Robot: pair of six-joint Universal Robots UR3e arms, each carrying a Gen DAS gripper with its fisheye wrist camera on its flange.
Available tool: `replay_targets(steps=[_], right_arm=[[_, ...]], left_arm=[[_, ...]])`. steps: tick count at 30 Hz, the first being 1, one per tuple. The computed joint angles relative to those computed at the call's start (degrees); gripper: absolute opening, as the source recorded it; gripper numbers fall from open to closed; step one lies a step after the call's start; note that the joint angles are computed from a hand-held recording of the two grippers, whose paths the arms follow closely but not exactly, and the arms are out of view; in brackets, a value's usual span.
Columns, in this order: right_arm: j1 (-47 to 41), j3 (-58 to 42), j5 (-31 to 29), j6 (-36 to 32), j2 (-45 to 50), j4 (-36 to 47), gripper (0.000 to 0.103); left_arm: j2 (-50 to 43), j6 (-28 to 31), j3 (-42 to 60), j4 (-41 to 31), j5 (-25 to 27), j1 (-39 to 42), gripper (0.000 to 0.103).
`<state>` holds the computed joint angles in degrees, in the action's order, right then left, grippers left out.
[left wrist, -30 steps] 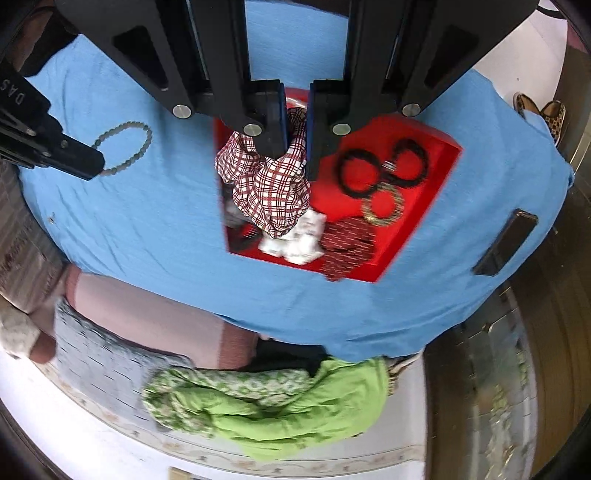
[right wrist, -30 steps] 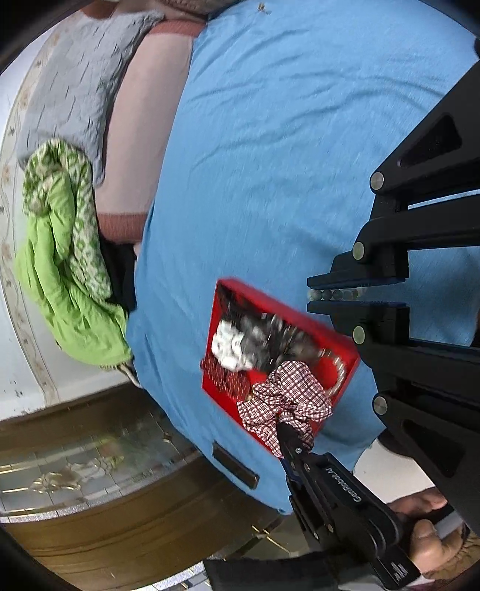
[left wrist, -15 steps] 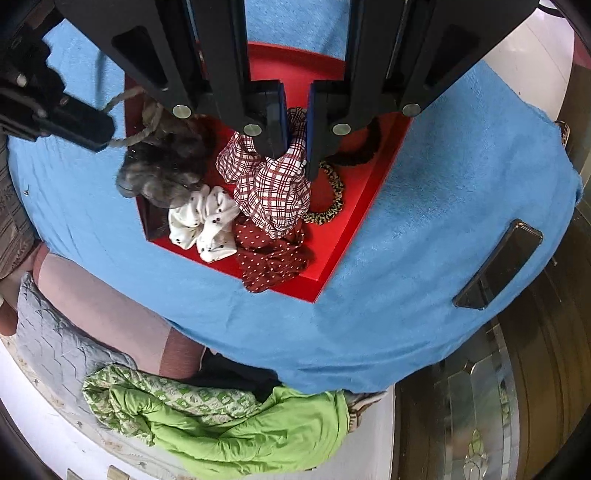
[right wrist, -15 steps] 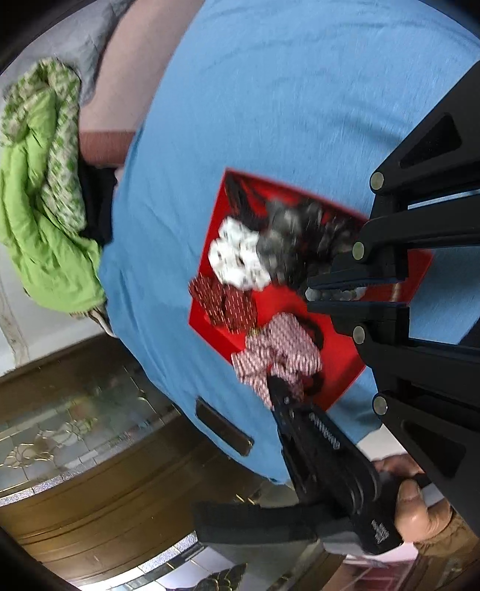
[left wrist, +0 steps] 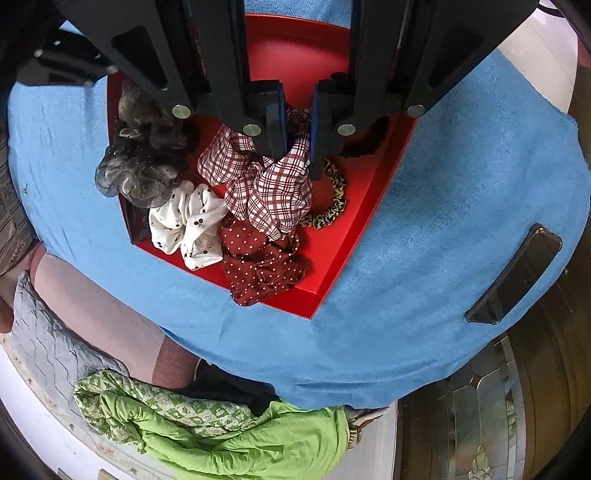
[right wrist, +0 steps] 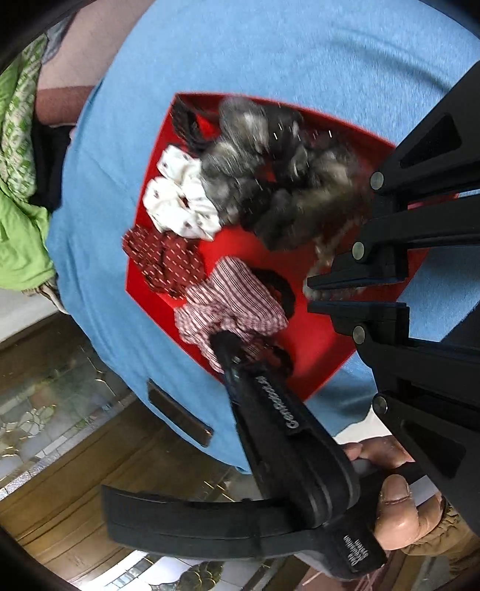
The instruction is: Organize jewelry
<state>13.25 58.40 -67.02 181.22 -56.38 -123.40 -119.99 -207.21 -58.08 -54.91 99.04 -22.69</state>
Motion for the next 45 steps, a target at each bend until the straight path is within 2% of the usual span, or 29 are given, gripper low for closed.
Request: replay_targets(steps=[8, 12, 13, 15, 17, 21, 23, 26, 28, 30, 32, 34, 37, 41, 45], right_arm=[[1.0, -1.38, 2.06, -2.24, 2.34, 1.23, 0.008], [0.96, -0.21, 1.63, -2.44, 1.66, 0.39, 0.009], [1.03, 0.34, 1.31, -2.34, 1.26, -0.21, 0.011], [0.99, 2.13, 0.75, -2.29, -0.17, -1.8, 0.023], [0.85, 4.44, 0.05, -2.28, -2.18, -3.66, 0.03], [0.76, 10.2, -2.1, -2.81, -7.41, -6.93, 0.03], [0.72, 14.58, -3.8, -3.48, -10.75, -9.31, 0.03], [0.42, 20.34, -5.89, -4.21, -15.37, -11.85, 0.031], [-0.31, 24.05, -6.64, -4.29, -18.29, -13.23, 0.036], [-1.61, 28.31, -6.81, -4.09, -21.78, -14.67, 0.046], [-2.59, 30.63, -7.08, -3.74, -23.76, -15.33, 0.046], [-3.88, 33.56, -7.72, -3.49, -26.62, -15.62, 0.046], [-5.33, 37.15, -9.14, -2.69, -30.0, -16.19, 0.046], [-6.83, 42.1, -11.23, -1.95, -35.14, -16.96, 0.046], [-8.34, 46.15, -11.54, -1.78, -39.53, -17.59, 0.048]], left_arm=[[0.61, 1.32, -0.53, 2.06, 0.54, -0.72, 0.015], [0.7, 1.99, -0.18, 2.23, 1.98, -1.58, 0.027], [0.79, 2.02, -0.15, 2.27, 2.31, -1.81, 0.03], [1.47, 2.02, -0.72, 2.77, 2.75, -2.11, 0.033], [2.09, 1.91, -0.89, 2.91, 3.44, -2.5, 0.037], [3.87, 2.26, -1.18, 2.55, 5.79, -3.63, 0.04], [5.06, 2.3, -1.53, 2.33, 8.29, -4.75, 0.045], [7.13, 1.44, -3.14, 2.99, 11.81, -6.53, 0.058], [8.38, 0.36, -4.41, 4.12, 14.56, -8.09, 0.071], [9.02, -0.86, -4.93, 4.79, 18.14, -10.26, 0.074], [8.72, -2.35, -4.32, 4.77, 22.82, -12.81, 0.078], [8.18, -3.89, -3.44, 4.39, 26.85, -15.12, 0.09], [7.46, -5.79, -1.95, 3.86, 31.97, -18.29, 0.092], [5.11, -8.68, 4.23, -2.7, 37.77, -22.04, 0.094], [5.7, -9.54, 4.36, -2.1, 39.81, -24.72, 0.098]])
